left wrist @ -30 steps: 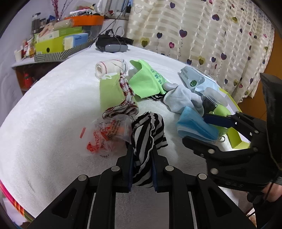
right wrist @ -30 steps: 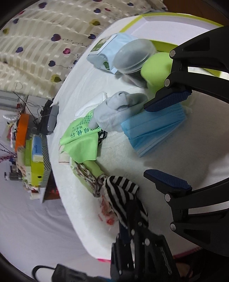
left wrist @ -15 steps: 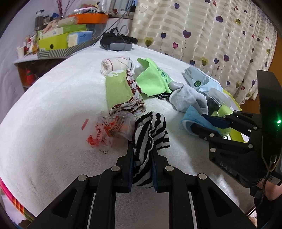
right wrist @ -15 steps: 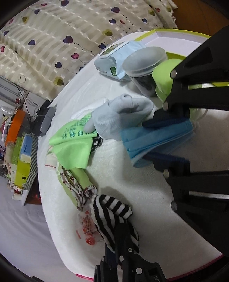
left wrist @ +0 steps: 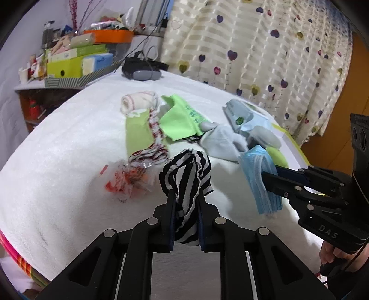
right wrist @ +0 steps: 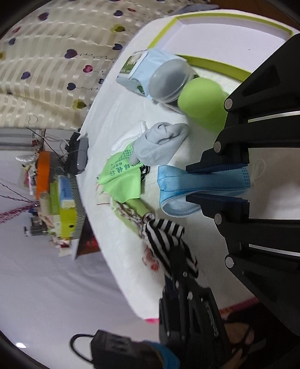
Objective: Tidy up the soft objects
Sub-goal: 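Carry the striped sock and blue mask over the white box with both grippers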
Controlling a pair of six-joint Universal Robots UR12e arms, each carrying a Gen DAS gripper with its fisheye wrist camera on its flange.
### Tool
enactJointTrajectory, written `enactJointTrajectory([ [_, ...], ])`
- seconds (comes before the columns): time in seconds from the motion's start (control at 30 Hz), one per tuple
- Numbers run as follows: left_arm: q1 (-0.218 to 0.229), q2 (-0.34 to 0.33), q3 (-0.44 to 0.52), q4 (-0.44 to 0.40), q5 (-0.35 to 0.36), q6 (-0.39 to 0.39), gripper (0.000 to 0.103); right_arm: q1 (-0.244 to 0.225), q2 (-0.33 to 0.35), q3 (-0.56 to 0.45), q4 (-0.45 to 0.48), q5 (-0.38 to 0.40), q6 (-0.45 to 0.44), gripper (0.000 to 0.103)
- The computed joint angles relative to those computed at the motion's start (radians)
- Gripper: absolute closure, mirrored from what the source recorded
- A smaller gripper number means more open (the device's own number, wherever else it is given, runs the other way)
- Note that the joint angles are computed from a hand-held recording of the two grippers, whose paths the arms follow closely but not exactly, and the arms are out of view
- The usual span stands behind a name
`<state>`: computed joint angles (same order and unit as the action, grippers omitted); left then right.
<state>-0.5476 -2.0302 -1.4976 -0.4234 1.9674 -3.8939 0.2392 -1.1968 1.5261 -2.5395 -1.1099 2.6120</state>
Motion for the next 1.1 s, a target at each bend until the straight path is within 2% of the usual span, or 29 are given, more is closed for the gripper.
enactJointTrajectory([
  [0.17, -0.013, -0.011, 0.026, 0.024, -0.006, 0.034, 0.089, -0.035, -0.027, 0.03, -0.022, 0.067, 0.065, 0.084],
  [0.3, -0.023, -0.028, 0.057, 0.034, -0.019, 0.065, 0.089, -0.059, -0.046, 0.055, -0.049, 0.083, 0.108, 0.084],
  [0.77, -0.04, -0.094, 0.189, 0.02, -0.078, 0.16, 0.089, -0.122, -0.075, 0.098, -0.133, 0.073, 0.208, 0.084],
  [1.1, -0.048, -0.173, 0.335, -0.026, -0.137, 0.246, 0.089, -0.164, -0.075, 0.099, -0.174, 0.039, 0.27, 0.084],
])
